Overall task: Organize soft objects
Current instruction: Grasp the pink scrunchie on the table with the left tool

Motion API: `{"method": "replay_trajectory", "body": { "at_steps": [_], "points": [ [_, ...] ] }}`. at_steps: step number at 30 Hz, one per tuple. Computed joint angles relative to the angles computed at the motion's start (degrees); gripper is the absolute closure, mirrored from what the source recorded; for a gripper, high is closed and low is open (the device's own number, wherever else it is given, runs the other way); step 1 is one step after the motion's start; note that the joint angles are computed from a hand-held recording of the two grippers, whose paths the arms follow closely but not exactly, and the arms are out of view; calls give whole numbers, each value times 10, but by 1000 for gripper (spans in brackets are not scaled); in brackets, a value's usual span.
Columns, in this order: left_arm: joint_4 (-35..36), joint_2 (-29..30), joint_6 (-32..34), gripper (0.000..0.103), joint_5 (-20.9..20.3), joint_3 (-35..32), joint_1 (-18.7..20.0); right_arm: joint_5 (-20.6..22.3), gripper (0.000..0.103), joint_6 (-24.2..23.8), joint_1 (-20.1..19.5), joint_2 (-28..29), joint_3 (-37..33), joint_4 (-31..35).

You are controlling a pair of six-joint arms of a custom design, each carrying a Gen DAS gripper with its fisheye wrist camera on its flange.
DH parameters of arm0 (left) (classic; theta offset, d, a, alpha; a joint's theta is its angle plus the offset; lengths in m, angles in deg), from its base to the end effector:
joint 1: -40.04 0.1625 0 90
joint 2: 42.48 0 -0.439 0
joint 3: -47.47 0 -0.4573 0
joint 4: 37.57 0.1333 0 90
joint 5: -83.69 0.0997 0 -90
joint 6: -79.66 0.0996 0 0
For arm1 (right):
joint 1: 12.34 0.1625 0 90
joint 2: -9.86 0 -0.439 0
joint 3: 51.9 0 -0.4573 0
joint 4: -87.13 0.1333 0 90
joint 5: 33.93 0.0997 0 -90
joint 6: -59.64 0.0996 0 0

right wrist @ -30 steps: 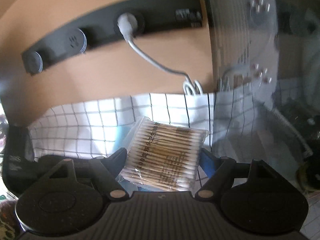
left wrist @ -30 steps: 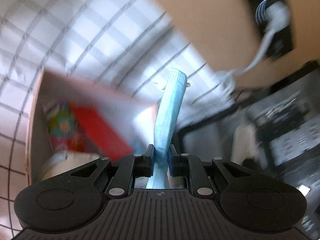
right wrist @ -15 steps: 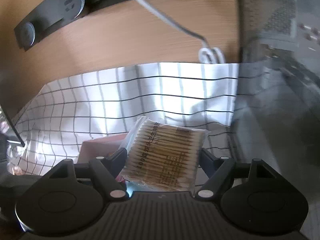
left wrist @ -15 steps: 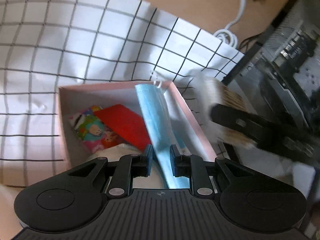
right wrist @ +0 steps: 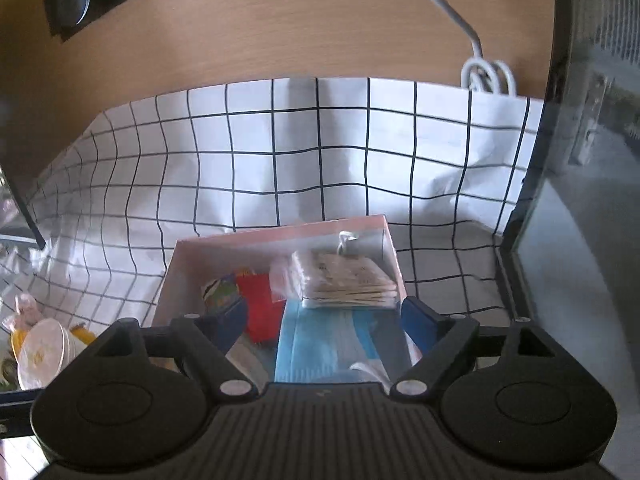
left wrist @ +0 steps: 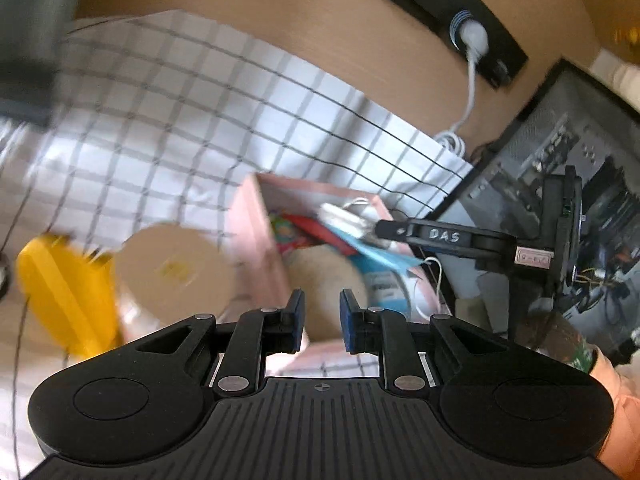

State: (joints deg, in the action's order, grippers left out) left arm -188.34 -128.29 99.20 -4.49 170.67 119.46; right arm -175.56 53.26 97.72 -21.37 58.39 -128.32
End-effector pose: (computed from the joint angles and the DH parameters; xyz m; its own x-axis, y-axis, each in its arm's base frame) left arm 0.0375 -0.5425 0.2708 -0.8717 0.4631 -0.1602 0.4882 0.7931 -0.3642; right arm 0.2493 -0.5218 -0.0293 -0.7467 0.2463 0.6179 -0.3216 0.6795 -0.6595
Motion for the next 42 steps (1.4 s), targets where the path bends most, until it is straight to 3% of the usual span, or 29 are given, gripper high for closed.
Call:
{"method": "replay_trajectory", "body": {
  "at_steps": [4,9,16,21,27,31,35,42],
  "points": [
    [9,-41,-5,82,7,9,30,-8,19,45,24,-5,-2,43],
    [2,-86,1,82,53,6,61,-7,19,45,66,18,-34,74],
    [-13,-131,38,82,104,-30,94,24,19,9,136,73,-139,117],
    [-22,-137,85,82,102,-86,106,59,19,-7,182,109,-249,202],
    [-3,-107,141,82,116,-177,83,131,17,8,213,143,-391,313],
    [54,-72,161,82,105,-236,74,117,13,-4,217,172,-452,336],
    [122,-28,158,82,107,-267,81,91,13,-22,204,168,-430,348],
    [194,75,160,82,181,-312,82,97,13,-15,170,141,-386,362]
  ]
}}
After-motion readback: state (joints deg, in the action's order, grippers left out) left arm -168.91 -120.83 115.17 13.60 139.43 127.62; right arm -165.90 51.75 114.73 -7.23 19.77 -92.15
